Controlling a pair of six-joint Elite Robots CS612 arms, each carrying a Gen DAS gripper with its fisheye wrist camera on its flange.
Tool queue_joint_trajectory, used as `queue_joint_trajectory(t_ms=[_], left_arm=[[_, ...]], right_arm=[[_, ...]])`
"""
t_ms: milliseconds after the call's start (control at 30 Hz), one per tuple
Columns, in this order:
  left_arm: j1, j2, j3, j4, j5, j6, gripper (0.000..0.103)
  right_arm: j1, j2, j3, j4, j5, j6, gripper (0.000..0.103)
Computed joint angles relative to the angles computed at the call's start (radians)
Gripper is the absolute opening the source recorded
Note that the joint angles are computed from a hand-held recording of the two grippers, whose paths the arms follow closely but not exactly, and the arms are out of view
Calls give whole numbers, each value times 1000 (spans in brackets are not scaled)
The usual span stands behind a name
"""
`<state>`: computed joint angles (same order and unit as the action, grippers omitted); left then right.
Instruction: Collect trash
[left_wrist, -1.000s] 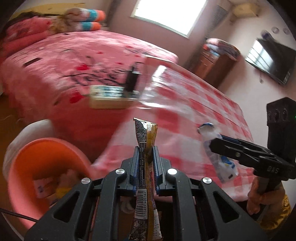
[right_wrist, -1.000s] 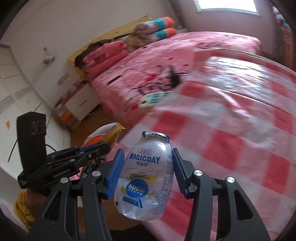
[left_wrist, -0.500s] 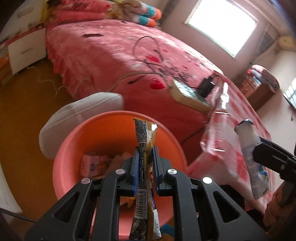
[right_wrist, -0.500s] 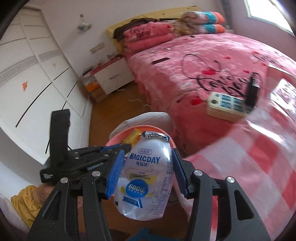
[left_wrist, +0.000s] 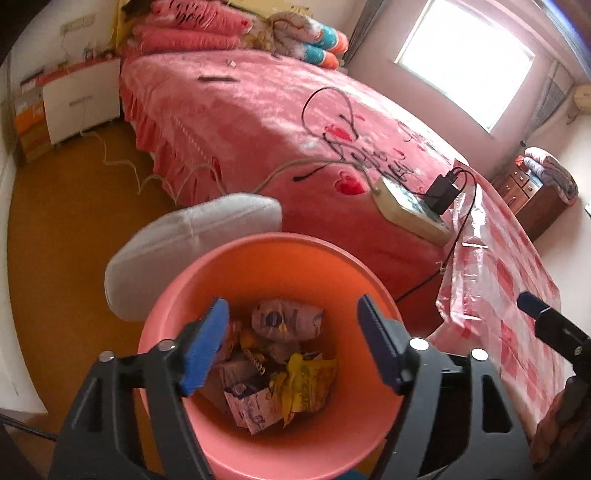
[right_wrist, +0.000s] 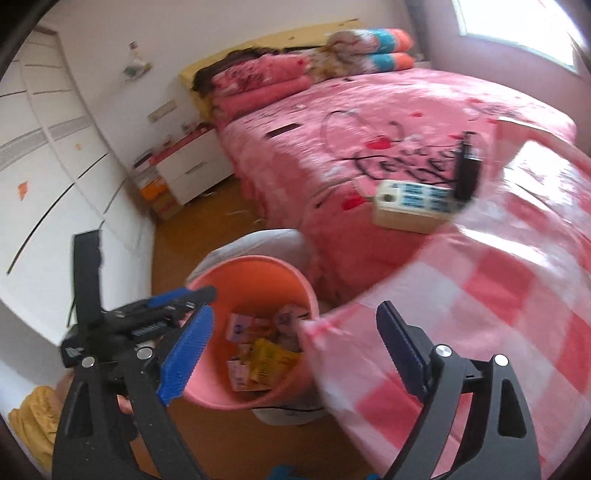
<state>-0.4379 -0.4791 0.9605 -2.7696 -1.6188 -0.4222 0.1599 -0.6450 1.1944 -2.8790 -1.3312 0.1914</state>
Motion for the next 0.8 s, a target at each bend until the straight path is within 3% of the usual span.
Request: queue_joint_trajectory(t_ms=[67,467,800], left_arm=[[-7,-3,-7,14,15,22,83],[-74,-29,-20,6,120,168,89],[-133,-27,-57,-37,120,275,93]], right_arm=[[-6,-16,36,-35,-30,9,89],[-34,-91,219,-269,-223,30,93],[-65,-132,321,-377,-303,80,93]])
